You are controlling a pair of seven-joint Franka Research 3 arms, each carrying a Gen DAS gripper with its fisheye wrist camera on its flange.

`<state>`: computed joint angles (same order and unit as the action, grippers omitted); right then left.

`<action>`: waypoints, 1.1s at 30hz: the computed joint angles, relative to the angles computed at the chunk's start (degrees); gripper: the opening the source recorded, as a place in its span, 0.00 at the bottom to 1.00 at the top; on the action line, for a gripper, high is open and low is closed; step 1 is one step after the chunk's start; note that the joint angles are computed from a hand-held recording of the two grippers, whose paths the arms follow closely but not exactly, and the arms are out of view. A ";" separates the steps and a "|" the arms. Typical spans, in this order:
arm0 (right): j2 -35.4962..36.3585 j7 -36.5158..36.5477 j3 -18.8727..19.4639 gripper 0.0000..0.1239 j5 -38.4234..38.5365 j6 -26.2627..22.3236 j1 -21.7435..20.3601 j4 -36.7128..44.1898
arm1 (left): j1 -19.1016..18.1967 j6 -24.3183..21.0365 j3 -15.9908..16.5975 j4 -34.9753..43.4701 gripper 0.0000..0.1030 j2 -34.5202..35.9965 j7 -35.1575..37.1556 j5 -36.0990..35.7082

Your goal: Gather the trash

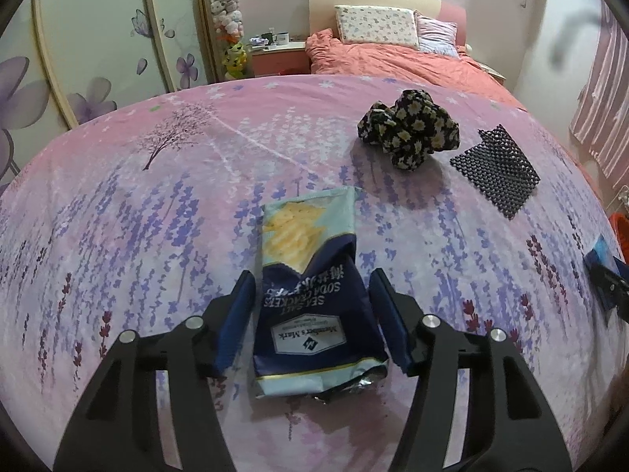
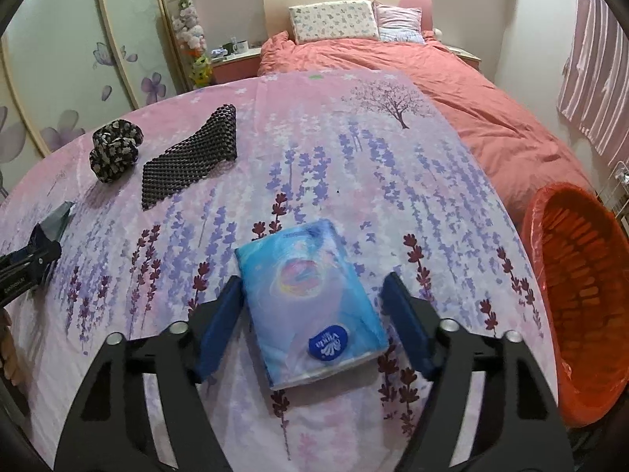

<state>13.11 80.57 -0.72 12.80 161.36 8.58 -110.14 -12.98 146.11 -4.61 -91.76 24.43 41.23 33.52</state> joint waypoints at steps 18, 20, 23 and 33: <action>-4.59 5.81 -1.28 0.43 -7.34 3.19 1.34 -4.90 | -2.50 -1.33 0.89 3.32 0.32 0.91 -1.66 4.29; -6.01 4.99 -0.94 0.43 -6.32 3.78 0.74 -6.12 | -2.72 -1.08 0.64 2.73 0.32 -0.07 -1.90 4.68; -8.47 4.39 -0.81 0.43 -5.60 5.43 0.07 -8.32 | -3.39 -0.81 0.30 1.92 0.32 -1.76 -2.54 5.93; -15.84 2.61 -0.85 0.43 -3.85 11.63 -2.70 -14.98 | -5.66 0.73 -2.08 1.40 0.32 -5.24 -4.16 8.71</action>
